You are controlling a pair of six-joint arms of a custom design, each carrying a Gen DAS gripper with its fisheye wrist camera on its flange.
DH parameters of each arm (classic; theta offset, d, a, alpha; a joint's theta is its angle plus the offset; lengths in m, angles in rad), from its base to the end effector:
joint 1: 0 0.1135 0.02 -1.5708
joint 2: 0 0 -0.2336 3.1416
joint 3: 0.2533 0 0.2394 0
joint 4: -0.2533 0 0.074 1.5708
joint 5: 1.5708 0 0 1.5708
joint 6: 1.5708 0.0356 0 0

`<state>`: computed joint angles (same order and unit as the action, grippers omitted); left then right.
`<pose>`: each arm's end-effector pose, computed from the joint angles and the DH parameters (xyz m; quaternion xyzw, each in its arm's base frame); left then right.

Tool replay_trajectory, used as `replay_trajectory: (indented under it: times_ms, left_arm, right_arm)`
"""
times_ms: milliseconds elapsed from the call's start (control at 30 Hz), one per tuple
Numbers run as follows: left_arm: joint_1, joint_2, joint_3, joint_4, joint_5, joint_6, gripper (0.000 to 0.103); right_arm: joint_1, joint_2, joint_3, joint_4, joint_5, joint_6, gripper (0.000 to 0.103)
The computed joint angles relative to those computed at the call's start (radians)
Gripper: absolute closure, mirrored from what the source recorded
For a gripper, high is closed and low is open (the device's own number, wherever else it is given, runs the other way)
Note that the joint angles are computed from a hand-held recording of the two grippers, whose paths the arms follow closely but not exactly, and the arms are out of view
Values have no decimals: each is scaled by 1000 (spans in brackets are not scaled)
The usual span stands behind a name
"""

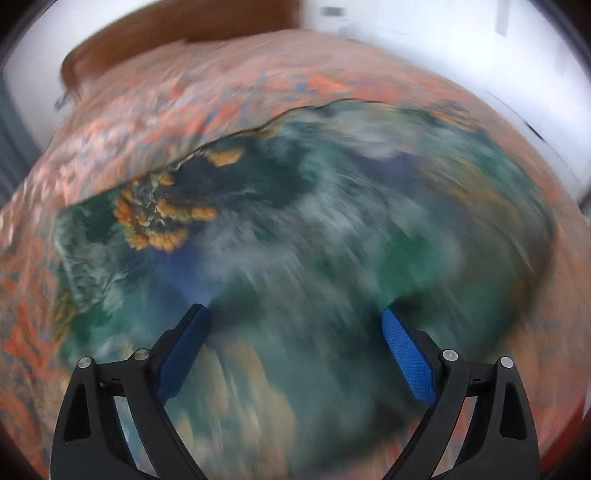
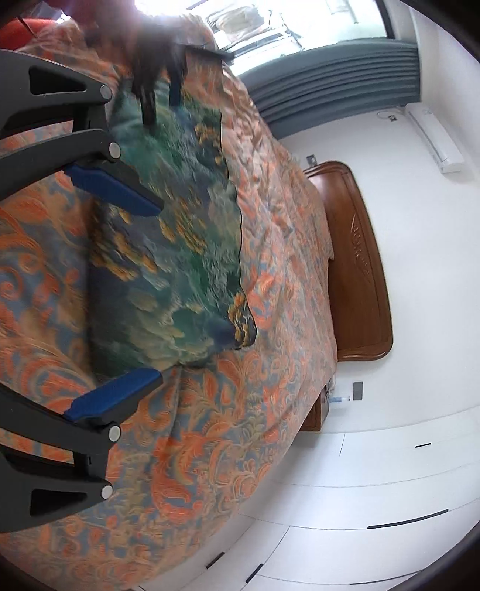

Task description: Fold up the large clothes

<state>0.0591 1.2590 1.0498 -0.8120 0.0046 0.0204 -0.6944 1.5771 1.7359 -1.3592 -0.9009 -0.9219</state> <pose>0.2443 0.0143 0.2529 -0.0180 0.9623 0.0086 0.2712 0.2297 -0.1549 0.3534 -0.1801 0.8700 0.1758 0.4239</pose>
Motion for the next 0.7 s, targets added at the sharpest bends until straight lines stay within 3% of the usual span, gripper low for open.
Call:
replay_trajectory:
  times_ms: [200, 333, 467, 700]
  left_arm:
    - [71, 314, 286, 46, -3, -87, 6]
    - [80, 415, 404, 30, 10, -121, 7]
    - [45, 346, 299, 73, 5, -88, 7]
    - [-81, 14, -15, 84, -64, 42, 7]
  right_arm:
    - [-102, 4, 30, -143, -49, -194, 16]
    - [-125, -9, -5, -155, -54, -237, 16]
    - [-117, -11, -54, -132, -39, -216, 16]
    - [-89, 123, 23, -161, 25, -103, 16]
